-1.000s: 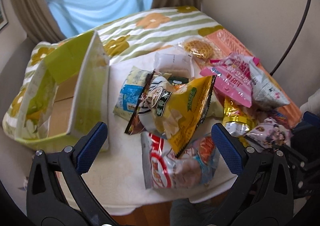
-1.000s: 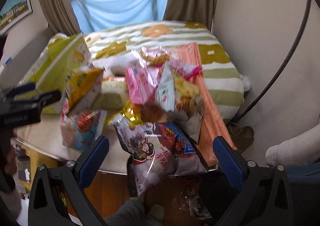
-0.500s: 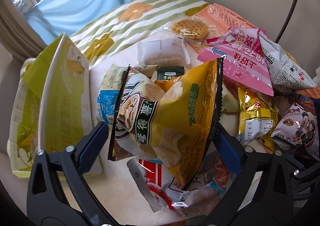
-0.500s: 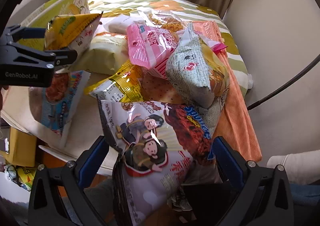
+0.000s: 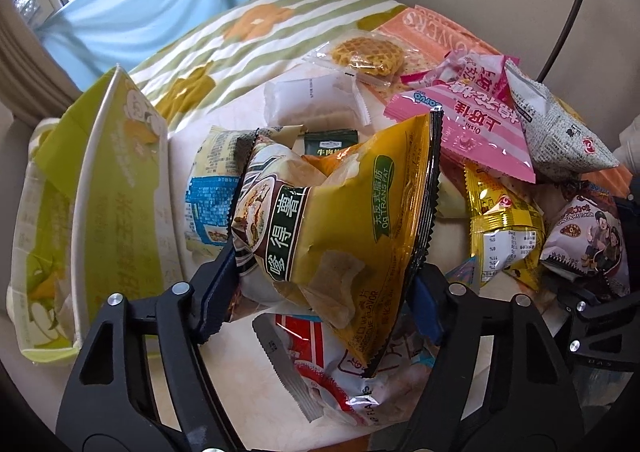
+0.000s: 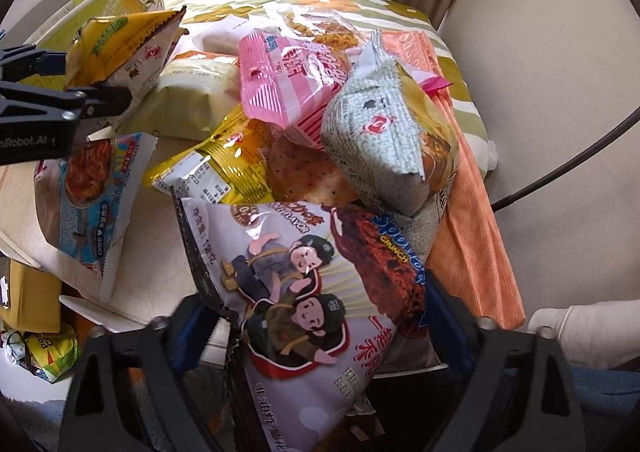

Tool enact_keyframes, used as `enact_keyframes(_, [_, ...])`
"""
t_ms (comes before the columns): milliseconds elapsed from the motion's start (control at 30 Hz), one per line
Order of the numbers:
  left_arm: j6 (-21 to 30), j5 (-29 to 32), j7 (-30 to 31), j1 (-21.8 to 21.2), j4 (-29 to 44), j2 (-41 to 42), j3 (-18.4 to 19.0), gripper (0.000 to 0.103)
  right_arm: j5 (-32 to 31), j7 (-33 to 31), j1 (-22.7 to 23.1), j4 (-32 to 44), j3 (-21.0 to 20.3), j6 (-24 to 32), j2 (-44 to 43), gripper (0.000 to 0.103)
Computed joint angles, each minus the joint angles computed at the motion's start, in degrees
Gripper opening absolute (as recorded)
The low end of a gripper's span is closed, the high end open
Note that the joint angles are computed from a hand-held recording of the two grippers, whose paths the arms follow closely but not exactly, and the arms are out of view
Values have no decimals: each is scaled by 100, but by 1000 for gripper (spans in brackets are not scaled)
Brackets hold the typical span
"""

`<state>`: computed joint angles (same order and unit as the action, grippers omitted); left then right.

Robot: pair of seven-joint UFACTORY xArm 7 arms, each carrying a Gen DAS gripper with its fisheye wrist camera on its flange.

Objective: Organize snacks
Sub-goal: 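Grasp the yellow chip bag with the left tool while the right tool grasps the cartoon-printed bag, then carry both bags over the yellow-green box and open both tools to drop them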

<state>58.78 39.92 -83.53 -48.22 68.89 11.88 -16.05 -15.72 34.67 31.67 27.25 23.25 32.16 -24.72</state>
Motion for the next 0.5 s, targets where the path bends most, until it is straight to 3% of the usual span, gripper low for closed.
enact_keyframes(233, [266, 13, -138, -104, 112, -45, -56, 70, 284, -244, 118, -58, -193, 15, -151, 72])
enact_keyframes(500, [999, 157, -459, -322, 393, -205, -200, 70, 779, -626, 312, -198, -332, 48, -687, 72])
